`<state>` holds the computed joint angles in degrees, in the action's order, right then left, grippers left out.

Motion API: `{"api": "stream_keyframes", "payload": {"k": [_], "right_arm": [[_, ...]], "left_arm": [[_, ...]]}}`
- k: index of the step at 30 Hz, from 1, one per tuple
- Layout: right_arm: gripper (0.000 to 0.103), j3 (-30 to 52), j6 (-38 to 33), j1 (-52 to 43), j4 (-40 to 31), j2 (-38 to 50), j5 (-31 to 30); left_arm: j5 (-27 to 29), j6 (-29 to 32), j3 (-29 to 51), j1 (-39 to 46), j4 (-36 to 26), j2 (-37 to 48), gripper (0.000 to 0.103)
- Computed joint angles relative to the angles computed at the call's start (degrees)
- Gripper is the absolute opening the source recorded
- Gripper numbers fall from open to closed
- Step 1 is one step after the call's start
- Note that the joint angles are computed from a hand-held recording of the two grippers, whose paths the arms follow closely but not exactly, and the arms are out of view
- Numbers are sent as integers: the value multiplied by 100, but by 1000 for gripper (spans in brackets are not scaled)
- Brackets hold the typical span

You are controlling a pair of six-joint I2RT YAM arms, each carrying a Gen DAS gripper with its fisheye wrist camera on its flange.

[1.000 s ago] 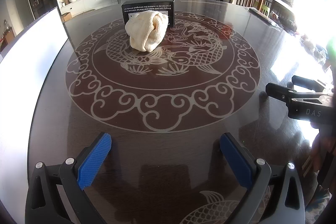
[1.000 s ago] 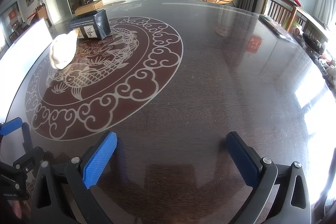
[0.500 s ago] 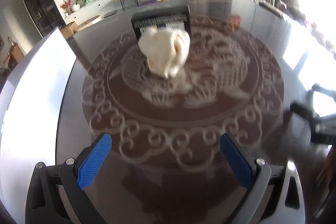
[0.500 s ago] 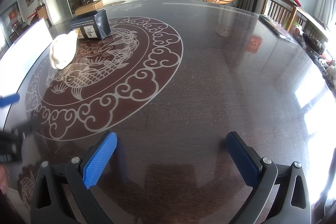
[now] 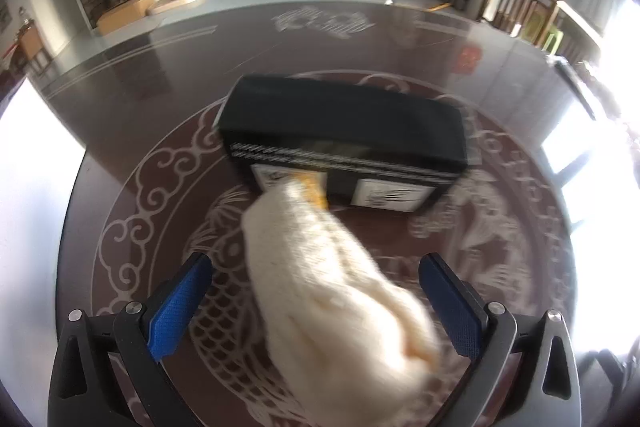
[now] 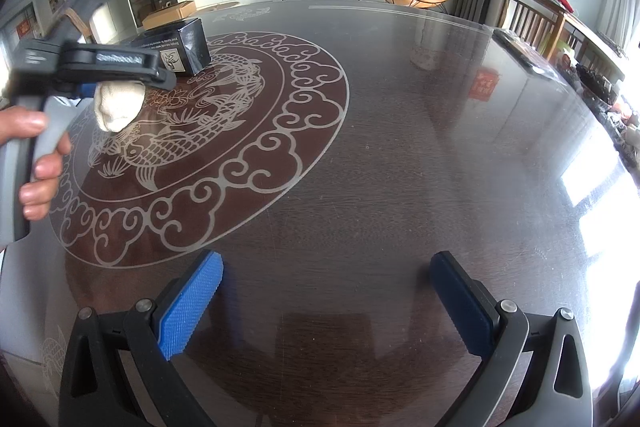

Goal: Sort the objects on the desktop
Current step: 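Lower the left tool onto the cream knitted pouch and close, then lift the knitted pouch with the left tool above the table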

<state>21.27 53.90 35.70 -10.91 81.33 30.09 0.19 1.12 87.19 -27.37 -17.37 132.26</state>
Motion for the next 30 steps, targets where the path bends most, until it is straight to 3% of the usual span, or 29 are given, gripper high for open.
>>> {"api": "stream_keyframes", "payload": {"k": [1,2,3,5,9,16,22,23,26,30], "right_arm": [[103,0,13,12,-1,4,3],[103,2,15,14,-4,2,3],[103,5,21,19,-7,8,6],[103,6,21,17,-5,9,7],[103,6,23,18,-4,11,6],[103,7,28,22,-10,12,10],[103,11,37,24,-12,17,12],[103,11,37,24,-12,17,12],[103,12,43,27,-13,18,13],[103,11,41,29,-8,23,12]], "left_arm": [[48,6,-136,54,204,-45,103],[-6,22,-270,84,346,-114,89],[56,58,-522,144,591,-260,68],[100,225,-917,244,872,-490,52],[265,419,-2099,622,1543,-1087,49],[697,908,-4555,1354,3178,-2297,49],[1012,1109,-4888,1577,3404,-2450,51],[1081,1140,-4882,1583,3380,-2449,58],[943,1280,-4517,1436,2918,-2245,103],[901,1245,-4462,1438,2730,-2304,103]]}}
